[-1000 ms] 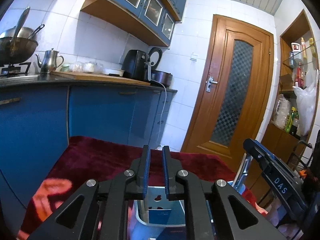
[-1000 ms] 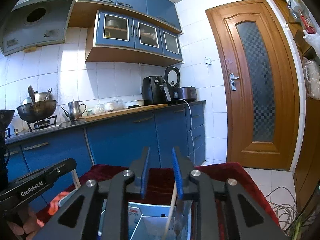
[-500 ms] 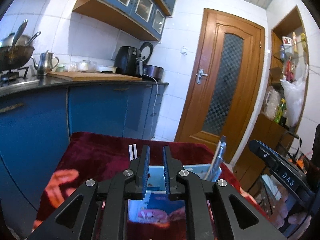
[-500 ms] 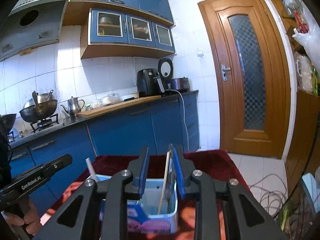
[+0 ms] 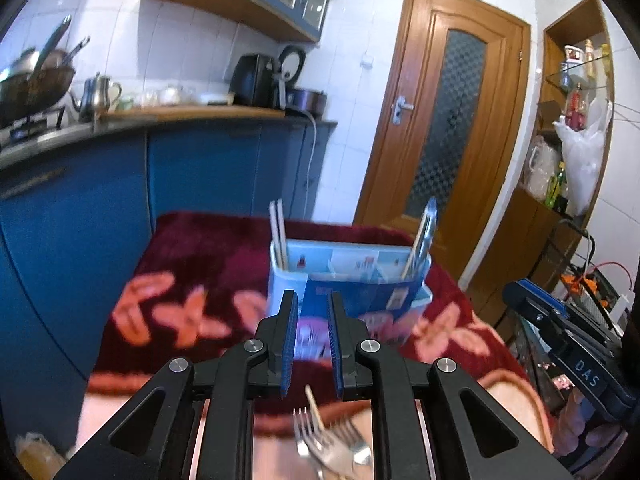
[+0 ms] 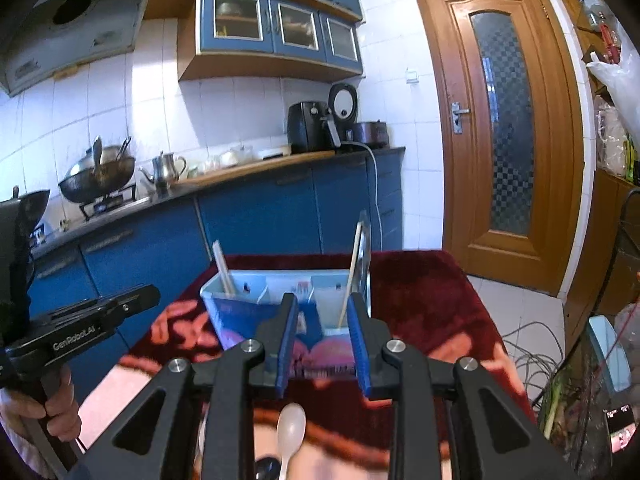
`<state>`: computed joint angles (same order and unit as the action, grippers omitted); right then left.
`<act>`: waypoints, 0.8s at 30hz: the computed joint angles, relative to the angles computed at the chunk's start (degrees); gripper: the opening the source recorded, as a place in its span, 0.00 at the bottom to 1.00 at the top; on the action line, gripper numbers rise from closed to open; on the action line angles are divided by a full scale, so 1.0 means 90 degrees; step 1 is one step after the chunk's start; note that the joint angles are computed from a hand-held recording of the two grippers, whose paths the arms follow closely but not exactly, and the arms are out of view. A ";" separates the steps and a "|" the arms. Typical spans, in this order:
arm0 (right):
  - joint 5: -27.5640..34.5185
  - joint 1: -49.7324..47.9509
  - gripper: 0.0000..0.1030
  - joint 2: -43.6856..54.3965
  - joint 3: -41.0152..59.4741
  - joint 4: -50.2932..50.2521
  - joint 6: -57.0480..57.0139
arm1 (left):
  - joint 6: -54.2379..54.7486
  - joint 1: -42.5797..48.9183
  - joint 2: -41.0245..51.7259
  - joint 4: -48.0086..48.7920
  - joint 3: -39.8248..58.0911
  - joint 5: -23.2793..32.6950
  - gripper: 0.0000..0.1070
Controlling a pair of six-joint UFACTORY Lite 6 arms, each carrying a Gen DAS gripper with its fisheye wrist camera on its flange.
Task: Organize utensils
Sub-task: 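Move both tools back toward the forks and beige spoon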
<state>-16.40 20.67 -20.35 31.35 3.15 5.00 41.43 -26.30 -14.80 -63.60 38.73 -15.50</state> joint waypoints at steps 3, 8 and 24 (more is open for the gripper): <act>0.0111 0.0029 0.29 -0.0221 -0.0300 -0.0071 0.0104 | 0.0031 0.0038 -0.0062 -0.0166 -0.0223 0.0108 0.14; 0.0263 0.0058 0.31 -0.0260 -0.0593 -0.0266 0.0440 | 0.0068 -0.0037 -0.0087 -0.0354 -0.0545 0.0067 0.14; 0.0369 0.0193 0.32 0.0425 -0.0987 -0.0719 0.1072 | -0.1694 -0.0123 0.0272 0.0994 -0.1102 0.0369 0.14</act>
<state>-13.09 22.40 -16.53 22.46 -3.32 14.65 26.18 -27.41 -12.35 -54.66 28.81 -12.18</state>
